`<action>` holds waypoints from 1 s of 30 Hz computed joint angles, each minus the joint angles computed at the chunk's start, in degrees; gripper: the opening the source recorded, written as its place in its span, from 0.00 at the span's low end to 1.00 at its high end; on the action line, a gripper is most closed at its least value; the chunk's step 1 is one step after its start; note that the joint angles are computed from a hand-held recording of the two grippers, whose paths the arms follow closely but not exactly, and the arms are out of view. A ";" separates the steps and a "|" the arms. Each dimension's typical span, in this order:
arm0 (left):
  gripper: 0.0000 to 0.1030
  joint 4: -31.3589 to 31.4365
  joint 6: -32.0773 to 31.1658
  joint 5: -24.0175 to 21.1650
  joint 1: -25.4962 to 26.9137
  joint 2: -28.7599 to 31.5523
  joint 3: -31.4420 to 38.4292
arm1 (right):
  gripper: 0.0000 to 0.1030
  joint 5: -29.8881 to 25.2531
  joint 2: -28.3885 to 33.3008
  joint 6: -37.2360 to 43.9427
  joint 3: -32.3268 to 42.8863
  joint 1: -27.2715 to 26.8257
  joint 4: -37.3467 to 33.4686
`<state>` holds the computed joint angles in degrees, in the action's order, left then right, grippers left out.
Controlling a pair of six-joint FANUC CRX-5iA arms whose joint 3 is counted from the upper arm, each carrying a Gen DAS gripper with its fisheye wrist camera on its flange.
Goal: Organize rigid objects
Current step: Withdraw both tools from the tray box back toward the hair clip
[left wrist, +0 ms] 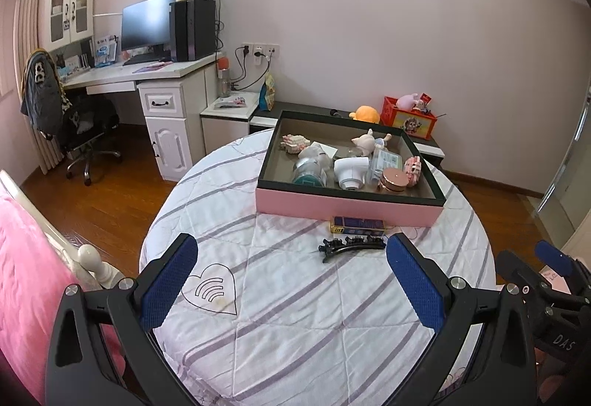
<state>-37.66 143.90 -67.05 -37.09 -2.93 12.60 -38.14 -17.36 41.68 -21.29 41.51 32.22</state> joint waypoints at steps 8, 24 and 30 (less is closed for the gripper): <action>1.00 -0.69 0.90 -0.35 -0.32 -0.78 -0.48 | 1.00 0.28 -0.54 -0.53 -0.73 1.51 1.54; 1.00 7.35 -4.84 4.01 4.38 2.88 -1.99 | 1.00 -1.92 2.97 1.90 1.72 -0.69 -1.40; 1.00 12.66 -8.66 6.33 6.42 8.45 0.13 | 1.00 -2.57 5.78 5.27 3.83 -3.01 -4.41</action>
